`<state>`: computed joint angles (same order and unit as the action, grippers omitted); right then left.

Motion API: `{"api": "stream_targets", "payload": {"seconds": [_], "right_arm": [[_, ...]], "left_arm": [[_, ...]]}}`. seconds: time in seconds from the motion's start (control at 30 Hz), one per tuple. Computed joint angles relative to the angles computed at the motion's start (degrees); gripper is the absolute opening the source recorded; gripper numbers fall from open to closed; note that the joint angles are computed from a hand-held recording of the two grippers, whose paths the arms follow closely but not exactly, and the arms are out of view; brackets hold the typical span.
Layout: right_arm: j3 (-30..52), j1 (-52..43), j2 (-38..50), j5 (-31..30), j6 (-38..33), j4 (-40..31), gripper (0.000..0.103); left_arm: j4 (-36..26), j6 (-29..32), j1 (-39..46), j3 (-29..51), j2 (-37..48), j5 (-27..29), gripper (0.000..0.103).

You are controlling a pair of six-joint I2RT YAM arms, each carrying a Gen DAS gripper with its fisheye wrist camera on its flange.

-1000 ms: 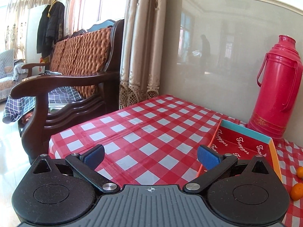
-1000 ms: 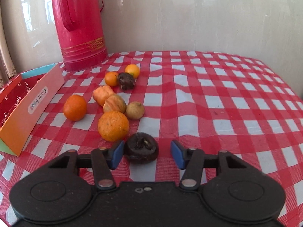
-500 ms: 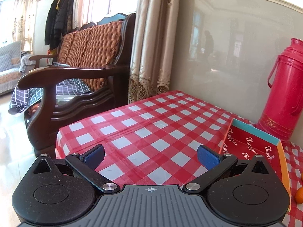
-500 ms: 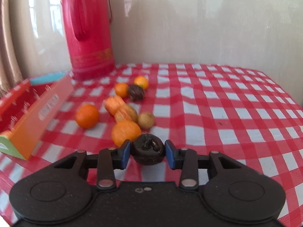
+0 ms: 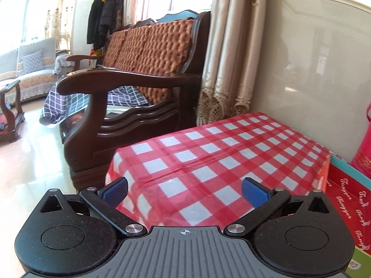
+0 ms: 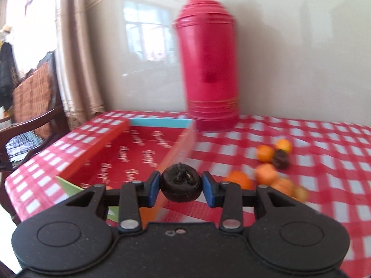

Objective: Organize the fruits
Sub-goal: 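Carry the mangosteen with the right gripper into the box and release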

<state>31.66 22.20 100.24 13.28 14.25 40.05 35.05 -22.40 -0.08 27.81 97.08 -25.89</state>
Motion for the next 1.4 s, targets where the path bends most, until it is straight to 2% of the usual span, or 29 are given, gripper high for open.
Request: {"api": "stream_targets", "payload": {"seconds": [0.27, 0.37, 0.5, 0.53, 0.57, 0.63, 0.73, 0.8, 1.07, 1.27, 1.3, 1.33, 1.4], "right_arm": [[11.1, 5.4, 7.6, 1.2, -1.9, -6.6, 0.031], [12.2, 6.0, 8.5, 0.9, -1.3, -8.5, 0.032], [9.5, 5.8, 7.0, 0.6, -0.9, -5.9, 0.037], [8.6, 5.6, 6.2, 0.3, -0.8, -5.2, 0.044], [7.6, 5.5, 5.2, 0.5, -0.5, -4.9, 0.064], [5.1, 5.5, 3.4, 2.8, -0.7, -2.5, 0.084], [1.4, 4.5, 0.1, 4.3, -1.7, -0.9, 0.089], [-0.3, 2.9, -1.7, 3.7, -1.4, -0.8, 0.098], [-6.7, -3.6, -5.5, 5.1, 0.8, 1.0, 0.097], [-14.0, -4.4, -7.9, 21.0, -3.3, 8.5, 0.097], [-14.6, -5.2, -8.4, 23.2, -2.7, 7.9, 0.097], [-15.0, -6.6, -9.4, 23.7, -1.5, 6.1, 0.097], [-16.6, -11.3, -11.9, 18.7, 0.5, 4.1, 0.097]], "left_arm": [[1.2, 0.4, 3.8, -0.3, 1.3, 2.1, 0.103], [1.8, 1.2, 3.0, -0.1, 1.8, 1.8, 0.103], [2.7, 1.8, 1.2, -0.5, 1.6, 0.8, 0.103], [2.9, 2.0, 0.7, -0.6, 1.4, 0.6, 0.103], [3.0, 2.2, 0.2, -0.6, 1.4, 0.2, 0.103], [2.8, 2.6, -0.9, -0.7, 1.1, -0.4, 0.103], [3.1, 3.4, -3.0, -0.8, 0.9, -1.4, 0.103], [3.7, 4.2, -4.8, -0.9, 0.9, -2.4, 0.103], [6.0, 7.8, -14.9, -1.3, 0.2, -4.4, 0.103], [11.0, 13.5, -26.5, -0.9, 1.7, -4.5, 0.103], [11.8, 14.5, -28.5, -0.4, 2.5, -4.4, 0.103], [12.3, 15.4, -30.6, 0.2, 3.2, -4.4, 0.103], [12.8, 16.9, -34.1, 1.9, 5.1, -3.9, 0.103]]}}
